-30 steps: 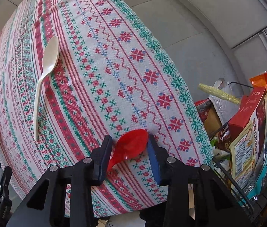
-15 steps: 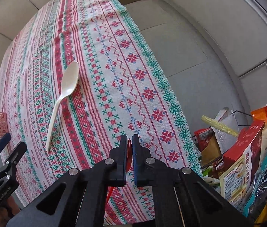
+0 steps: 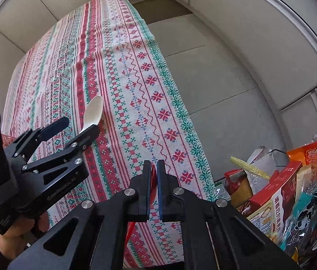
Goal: Organize utensils
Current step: 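Close the left tool on the white plastic spoon while the right tool holds the red spoon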
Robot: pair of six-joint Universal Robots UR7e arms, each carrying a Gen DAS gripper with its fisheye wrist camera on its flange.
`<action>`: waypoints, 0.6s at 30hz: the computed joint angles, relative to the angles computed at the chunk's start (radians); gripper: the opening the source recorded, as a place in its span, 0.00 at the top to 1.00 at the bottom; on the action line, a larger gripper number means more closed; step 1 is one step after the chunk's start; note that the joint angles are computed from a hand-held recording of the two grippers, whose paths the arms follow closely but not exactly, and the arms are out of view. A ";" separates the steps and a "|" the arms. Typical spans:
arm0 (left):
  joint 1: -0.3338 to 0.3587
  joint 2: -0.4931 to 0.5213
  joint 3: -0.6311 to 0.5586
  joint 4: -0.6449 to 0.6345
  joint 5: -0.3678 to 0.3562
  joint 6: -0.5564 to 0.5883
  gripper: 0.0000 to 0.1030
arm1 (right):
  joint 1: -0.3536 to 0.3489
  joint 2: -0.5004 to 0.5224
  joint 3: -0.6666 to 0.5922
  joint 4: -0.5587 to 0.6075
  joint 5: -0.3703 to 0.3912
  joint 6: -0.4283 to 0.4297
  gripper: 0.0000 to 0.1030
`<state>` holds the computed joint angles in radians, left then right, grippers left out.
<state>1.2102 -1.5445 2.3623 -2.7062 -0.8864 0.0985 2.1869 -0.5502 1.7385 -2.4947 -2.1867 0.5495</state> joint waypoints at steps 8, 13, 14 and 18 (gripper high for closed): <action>-0.002 0.083 -0.022 -0.050 0.084 0.013 0.62 | -0.016 -0.010 0.008 -0.010 0.018 -0.003 0.95; 0.008 0.072 -0.033 -0.039 0.077 -0.017 0.68 | -0.020 -0.011 0.008 -0.016 0.028 -0.005 0.95; 0.005 0.068 -0.031 -0.040 0.084 -0.023 0.68 | -0.020 -0.011 0.008 -0.018 0.028 -0.006 0.95; -0.012 0.017 -0.012 -0.036 0.088 -0.030 0.68 | -0.013 -0.007 0.005 -0.024 0.026 -0.007 0.95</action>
